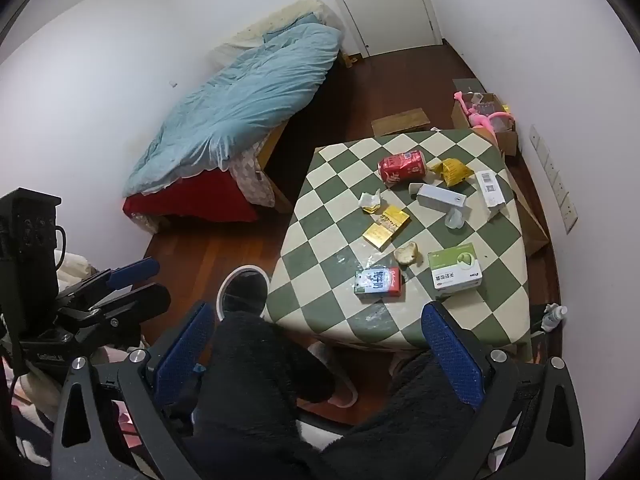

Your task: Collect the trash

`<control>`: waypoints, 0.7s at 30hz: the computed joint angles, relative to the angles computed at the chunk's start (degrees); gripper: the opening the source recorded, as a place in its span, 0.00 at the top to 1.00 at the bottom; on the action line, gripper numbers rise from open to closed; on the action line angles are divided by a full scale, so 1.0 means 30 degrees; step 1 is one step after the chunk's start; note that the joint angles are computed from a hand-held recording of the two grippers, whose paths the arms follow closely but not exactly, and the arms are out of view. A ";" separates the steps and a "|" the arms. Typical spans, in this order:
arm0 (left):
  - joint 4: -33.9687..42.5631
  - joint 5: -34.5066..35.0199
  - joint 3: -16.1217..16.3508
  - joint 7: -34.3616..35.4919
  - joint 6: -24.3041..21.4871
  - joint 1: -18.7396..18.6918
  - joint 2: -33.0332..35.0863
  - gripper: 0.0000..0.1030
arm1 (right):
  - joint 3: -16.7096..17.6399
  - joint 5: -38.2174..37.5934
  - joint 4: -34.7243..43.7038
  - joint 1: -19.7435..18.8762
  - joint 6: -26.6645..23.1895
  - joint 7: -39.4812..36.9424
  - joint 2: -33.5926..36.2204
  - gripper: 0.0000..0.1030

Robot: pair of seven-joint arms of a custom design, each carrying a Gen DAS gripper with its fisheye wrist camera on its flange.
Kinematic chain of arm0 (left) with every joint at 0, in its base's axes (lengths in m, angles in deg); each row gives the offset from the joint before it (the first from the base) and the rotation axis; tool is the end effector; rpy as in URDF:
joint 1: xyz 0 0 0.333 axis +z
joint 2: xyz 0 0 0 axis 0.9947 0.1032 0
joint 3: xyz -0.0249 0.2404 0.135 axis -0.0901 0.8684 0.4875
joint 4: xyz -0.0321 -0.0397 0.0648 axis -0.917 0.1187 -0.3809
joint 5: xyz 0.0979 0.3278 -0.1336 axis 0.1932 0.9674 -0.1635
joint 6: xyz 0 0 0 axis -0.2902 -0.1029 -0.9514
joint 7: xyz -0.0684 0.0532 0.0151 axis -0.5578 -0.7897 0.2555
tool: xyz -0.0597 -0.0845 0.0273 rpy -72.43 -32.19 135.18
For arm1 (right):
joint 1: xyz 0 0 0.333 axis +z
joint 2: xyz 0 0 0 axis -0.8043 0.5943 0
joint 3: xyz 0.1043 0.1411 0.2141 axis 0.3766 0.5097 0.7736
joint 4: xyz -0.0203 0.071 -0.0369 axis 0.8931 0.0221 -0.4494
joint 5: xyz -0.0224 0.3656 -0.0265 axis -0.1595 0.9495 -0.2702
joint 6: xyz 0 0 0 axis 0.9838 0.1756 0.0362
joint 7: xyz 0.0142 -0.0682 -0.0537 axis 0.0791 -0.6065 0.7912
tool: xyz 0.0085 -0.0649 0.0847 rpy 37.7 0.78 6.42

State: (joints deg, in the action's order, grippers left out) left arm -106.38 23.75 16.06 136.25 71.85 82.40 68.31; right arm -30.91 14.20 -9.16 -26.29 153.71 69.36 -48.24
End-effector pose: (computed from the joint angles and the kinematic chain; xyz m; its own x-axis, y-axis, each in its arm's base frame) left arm 0.5336 -0.1454 0.7375 -0.6481 -0.7097 0.2762 -0.7130 0.4381 -0.5474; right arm 0.3813 0.3363 0.7478 -0.1918 -0.8875 -0.4191 -0.7394 0.4114 -0.5329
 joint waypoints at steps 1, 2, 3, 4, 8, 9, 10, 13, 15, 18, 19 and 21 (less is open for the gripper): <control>0.0324 0.0229 -0.0067 -0.0187 -0.0086 -0.0127 0.0167 0.00 | -0.0022 -0.0004 -0.0093 -0.0010 0.0056 -0.0015 -0.0072 0.00; 0.0788 0.0250 -0.0097 -0.0251 -0.0346 -0.0143 0.0460 0.00 | -0.0015 -0.0037 -0.0103 -0.0020 0.0024 -0.0045 -0.0088 0.00; 0.0902 0.0138 -0.0125 -0.0176 -0.0363 -0.0099 0.0526 0.00 | -0.0016 -0.0029 -0.0107 -0.0029 -0.0008 -0.0051 -0.0103 0.00; 0.0508 -0.0154 -0.0113 0.0075 -0.0160 0.0036 0.0248 0.00 | -0.0022 -0.0014 -0.0141 -0.0041 0.0010 -0.0052 -0.0135 0.00; 0.0364 -0.0406 -0.0094 0.0144 -0.0195 0.0017 0.0214 0.00 | -0.0051 0.0159 -0.0286 -0.0093 0.0151 -0.0114 -0.0251 0.00; 0.0795 -0.0362 -0.0112 0.0004 -0.0418 -0.0001 0.0479 0.00 | -0.0028 0.0149 -0.0244 -0.0105 0.0115 -0.0109 -0.0225 0.00; 0.0804 -0.0361 -0.0140 -0.0022 -0.0426 0.0005 0.0487 0.00 | -0.0063 0.0240 -0.0350 -0.0116 0.0225 -0.0129 -0.0305 0.00; 0.0593 -0.0461 -0.0171 -0.0008 -0.0381 0.0042 0.0386 0.00 | -0.0057 0.0336 -0.0405 -0.0171 0.0286 -0.0220 -0.0356 0.00; 0.0593 -0.0493 -0.0172 0.0006 -0.0383 0.0057 0.0416 0.00 | -0.0008 0.0312 -0.0317 -0.0210 0.0348 -0.0158 -0.0272 0.00; 0.0673 -0.0503 -0.0173 -0.0011 -0.0412 0.0082 0.0470 0.00 | -0.0068 0.0410 -0.0392 -0.0194 0.0495 -0.0211 -0.0300 0.00; 0.0751 -0.0495 -0.0176 -0.0034 -0.0450 0.0087 0.0513 0.00 | -0.0072 0.0422 -0.0442 -0.0205 0.0538 -0.0200 -0.0331 0.00; 0.0781 -0.0509 -0.0190 -0.0039 -0.0464 0.0096 0.0538 0.00 | -0.0074 0.0450 -0.0452 -0.0224 0.0528 -0.0235 -0.0347 0.00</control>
